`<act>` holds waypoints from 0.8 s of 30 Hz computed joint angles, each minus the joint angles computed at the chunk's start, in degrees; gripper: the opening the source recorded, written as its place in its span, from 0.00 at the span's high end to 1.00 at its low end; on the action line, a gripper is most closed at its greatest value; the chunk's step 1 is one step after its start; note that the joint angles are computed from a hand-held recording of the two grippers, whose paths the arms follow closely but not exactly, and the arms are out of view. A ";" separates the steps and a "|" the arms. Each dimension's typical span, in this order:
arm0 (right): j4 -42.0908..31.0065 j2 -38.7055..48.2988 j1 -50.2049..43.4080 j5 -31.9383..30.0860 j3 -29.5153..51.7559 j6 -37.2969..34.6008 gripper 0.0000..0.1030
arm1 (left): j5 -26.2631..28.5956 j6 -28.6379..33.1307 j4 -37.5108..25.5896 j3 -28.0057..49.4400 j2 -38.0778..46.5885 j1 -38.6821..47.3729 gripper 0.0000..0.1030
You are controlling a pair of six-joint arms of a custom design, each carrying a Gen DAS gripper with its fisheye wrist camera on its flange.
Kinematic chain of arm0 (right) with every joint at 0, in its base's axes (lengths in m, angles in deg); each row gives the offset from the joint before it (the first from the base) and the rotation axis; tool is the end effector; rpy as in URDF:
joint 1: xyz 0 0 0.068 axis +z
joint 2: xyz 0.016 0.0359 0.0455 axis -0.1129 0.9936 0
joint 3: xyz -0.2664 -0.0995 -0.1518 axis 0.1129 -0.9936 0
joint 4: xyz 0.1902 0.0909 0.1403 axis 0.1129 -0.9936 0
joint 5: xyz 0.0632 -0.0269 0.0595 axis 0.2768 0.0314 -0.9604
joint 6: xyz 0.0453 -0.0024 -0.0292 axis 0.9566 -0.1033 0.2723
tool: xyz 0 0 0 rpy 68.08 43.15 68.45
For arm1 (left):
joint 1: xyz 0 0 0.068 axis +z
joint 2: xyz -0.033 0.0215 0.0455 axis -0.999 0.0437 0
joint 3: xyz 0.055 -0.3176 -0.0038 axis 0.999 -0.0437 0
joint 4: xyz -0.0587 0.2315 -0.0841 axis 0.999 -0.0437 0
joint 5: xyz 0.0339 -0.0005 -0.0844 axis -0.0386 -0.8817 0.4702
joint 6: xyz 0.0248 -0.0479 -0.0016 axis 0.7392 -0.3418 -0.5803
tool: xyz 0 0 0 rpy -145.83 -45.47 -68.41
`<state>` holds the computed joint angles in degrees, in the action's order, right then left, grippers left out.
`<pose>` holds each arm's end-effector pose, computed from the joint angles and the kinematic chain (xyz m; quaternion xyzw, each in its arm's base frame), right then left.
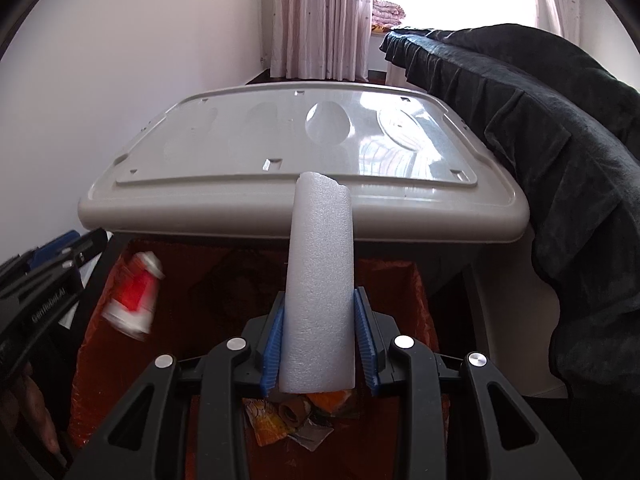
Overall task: Collect trash
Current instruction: 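Carry the foam tube and paper packet over the red bin and open both grippers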
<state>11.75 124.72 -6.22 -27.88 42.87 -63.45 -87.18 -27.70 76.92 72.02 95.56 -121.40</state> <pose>0.2832 0.0110 0.1619 -0.2254 0.9155 0.0692 0.3259 0.2335 -0.1304 0.1666 -0.2278 0.8960 0.0881 0.3708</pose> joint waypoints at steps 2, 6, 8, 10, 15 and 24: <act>0.07 0.02 -0.17 0.56 -0.32 0.34 0.65 | 0.30 -0.09 0.25 -0.13 0.06 0.05 0.60; 1.34 -1.54 -0.63 0.07 -1.05 1.58 0.36 | -0.54 -1.36 -0.36 -0.16 -0.54 -0.27 0.40; 1.67 -2.23 -0.60 -0.05 -1.10 1.61 0.32 | -1.04 -1.45 -1.04 0.20 -0.68 -0.41 0.34; 2.45 -2.84 -0.74 -0.21 -1.31 2.05 0.26 | -0.95 -1.44 -1.93 0.84 -0.52 -0.38 0.32; 2.61 -3.88 -1.59 -1.30 -0.44 3.07 0.20 | -0.90 -0.78 -1.72 1.01 -1.20 -0.43 0.31; 3.21 -4.07 -1.87 -1.31 0.54 4.36 0.16 | -1.01 1.23 -1.87 2.27 -1.43 -0.27 0.31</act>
<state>14.96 120.65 -8.08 -29.19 43.41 -59.09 -88.20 -26.47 75.05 74.29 94.12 -121.67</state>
